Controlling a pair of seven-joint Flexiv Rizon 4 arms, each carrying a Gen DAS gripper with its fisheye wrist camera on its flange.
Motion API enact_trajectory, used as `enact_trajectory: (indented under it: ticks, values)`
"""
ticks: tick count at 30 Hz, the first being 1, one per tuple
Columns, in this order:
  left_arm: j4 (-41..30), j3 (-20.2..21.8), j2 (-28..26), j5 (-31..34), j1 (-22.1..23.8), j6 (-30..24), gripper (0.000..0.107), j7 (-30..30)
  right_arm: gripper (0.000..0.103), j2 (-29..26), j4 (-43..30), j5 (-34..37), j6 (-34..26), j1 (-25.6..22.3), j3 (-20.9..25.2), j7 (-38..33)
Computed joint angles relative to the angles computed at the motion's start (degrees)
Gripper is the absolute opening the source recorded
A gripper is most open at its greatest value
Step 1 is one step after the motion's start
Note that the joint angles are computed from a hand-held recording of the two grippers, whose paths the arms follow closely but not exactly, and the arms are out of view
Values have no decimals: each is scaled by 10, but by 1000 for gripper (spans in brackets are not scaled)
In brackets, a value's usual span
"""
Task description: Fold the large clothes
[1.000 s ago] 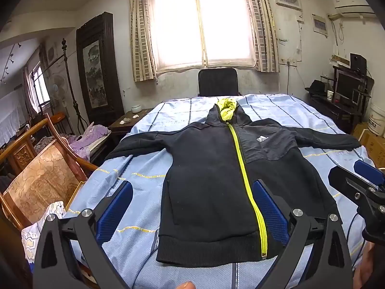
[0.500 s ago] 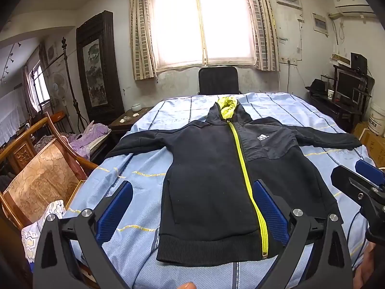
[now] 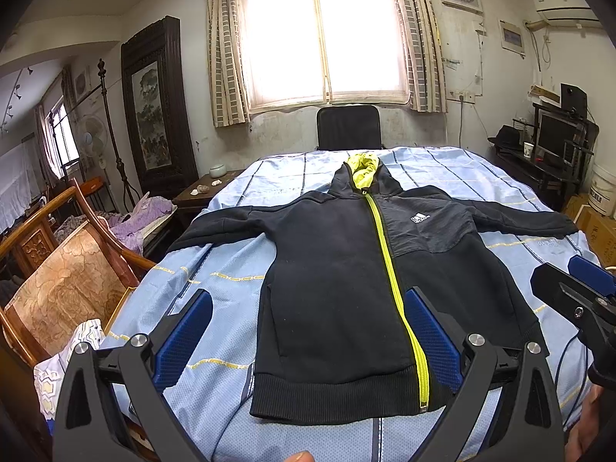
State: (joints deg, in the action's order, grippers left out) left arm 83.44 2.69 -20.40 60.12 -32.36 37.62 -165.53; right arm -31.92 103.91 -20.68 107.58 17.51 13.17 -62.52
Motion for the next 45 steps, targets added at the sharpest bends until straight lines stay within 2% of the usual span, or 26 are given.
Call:
enact_trajectory:
  ticks: [19, 23, 25, 27, 28, 30, 31, 33, 34, 37, 38, 39, 42, 44, 45]
  values:
    - [15, 0, 3, -28, 19, 27, 100, 10, 99, -9, -3, -3, 3, -14, 14, 8]
    - [25, 4, 4, -43, 28, 32, 100, 9, 99, -1, 5, 19, 18, 20, -32, -1]
    - [31, 7, 5, -53, 36, 33, 100, 11, 99, 4, 8, 37, 27, 57, -80, -1]
    - [26, 9, -1, -66, 46, 25, 100, 26, 99, 1, -3, 63, 25, 66, -94, -17]
    - [21, 9, -5, -71, 49, 23, 100, 33, 99, -6, -17, 62, 19, 47, -76, -15]
    - [10, 10, -16, -83, 60, 27, 100, 56, 99, -29, -49, 37, -1, -28, 3, -4]
    - [0, 10, -25, -93, 68, 35, 100, 75, 99, -50, -74, 3, -9, -68, 39, 31]
    - [-14, 13, -39, -107, 77, 55, 100, 103, 99, -91, -125, -31, -53, -140, 123, 44]
    - [-28, 13, -52, -118, 84, 67, 100, 124, 99, -116, -165, -32, -80, -157, 146, 53]
    - [-78, 19, -92, -148, 98, 87, 100, 183, 99, -160, -249, -1, -138, -166, 163, 57]
    - [-96, 22, -106, -158, 101, 88, 100, 200, 99, -189, -294, -17, -183, -178, 183, 65]
    - [-113, 24, -119, -170, 106, 91, 100, 216, 99, -201, -322, 5, -206, -175, 187, 48]
    - [-166, 26, -160, -215, 124, 99, 100, 263, 96, -239, -387, 37, -246, -164, 168, 64]
    - [-211, 31, -194, -243, 133, 90, 100, 287, 72, -280, -446, 55, -300, -176, 210, 38]
    - [-231, 34, -209, -254, 135, 84, 100, 298, 69, -296, -469, 66, -324, -180, 225, 29]
